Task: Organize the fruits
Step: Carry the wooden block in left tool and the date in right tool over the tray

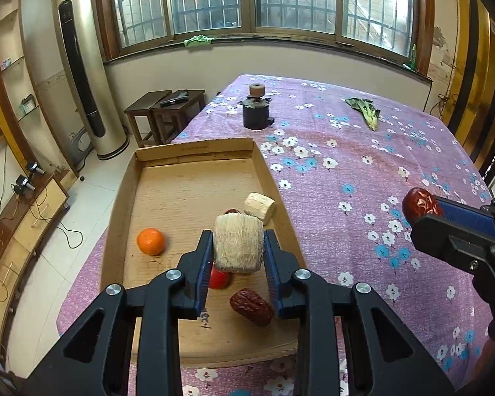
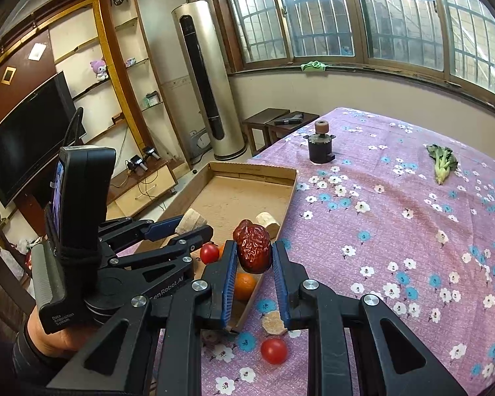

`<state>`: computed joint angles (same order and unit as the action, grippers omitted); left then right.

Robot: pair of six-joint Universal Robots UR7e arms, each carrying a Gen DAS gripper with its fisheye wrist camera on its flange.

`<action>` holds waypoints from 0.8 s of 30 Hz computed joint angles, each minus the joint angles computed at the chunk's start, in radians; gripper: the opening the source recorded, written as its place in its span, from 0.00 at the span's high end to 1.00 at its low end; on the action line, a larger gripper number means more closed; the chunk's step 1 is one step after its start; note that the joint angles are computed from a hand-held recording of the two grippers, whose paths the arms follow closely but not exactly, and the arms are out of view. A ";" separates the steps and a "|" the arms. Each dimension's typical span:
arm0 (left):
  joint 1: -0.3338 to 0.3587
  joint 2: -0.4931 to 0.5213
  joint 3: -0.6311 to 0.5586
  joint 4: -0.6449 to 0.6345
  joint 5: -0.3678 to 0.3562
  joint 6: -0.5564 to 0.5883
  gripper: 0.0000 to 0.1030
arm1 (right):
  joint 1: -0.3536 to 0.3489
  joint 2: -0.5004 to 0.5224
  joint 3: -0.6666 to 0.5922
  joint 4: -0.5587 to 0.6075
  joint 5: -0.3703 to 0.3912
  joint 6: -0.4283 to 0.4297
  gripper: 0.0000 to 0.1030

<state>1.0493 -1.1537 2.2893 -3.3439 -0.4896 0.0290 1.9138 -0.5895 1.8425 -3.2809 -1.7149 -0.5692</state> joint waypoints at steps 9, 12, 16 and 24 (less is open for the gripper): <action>0.017 -0.008 -0.002 -0.048 0.029 0.037 0.74 | 0.003 0.037 -0.054 0.044 0.007 -0.001 0.79; 0.026 -0.012 -0.007 -0.067 0.039 0.058 0.74 | 0.007 0.054 -0.082 0.068 0.009 0.007 0.79; 0.041 -0.015 -0.016 -0.090 0.045 0.085 0.74 | 0.015 0.083 -0.123 0.093 0.002 0.009 0.79; 0.074 -0.022 -0.040 -0.122 0.052 0.138 0.74 | 0.027 0.136 -0.209 0.150 0.001 0.016 0.79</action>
<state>1.1229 -1.1759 2.2494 -3.4663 -0.4372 0.1672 1.9410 -0.4530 1.6335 -3.1311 -1.7142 -0.5535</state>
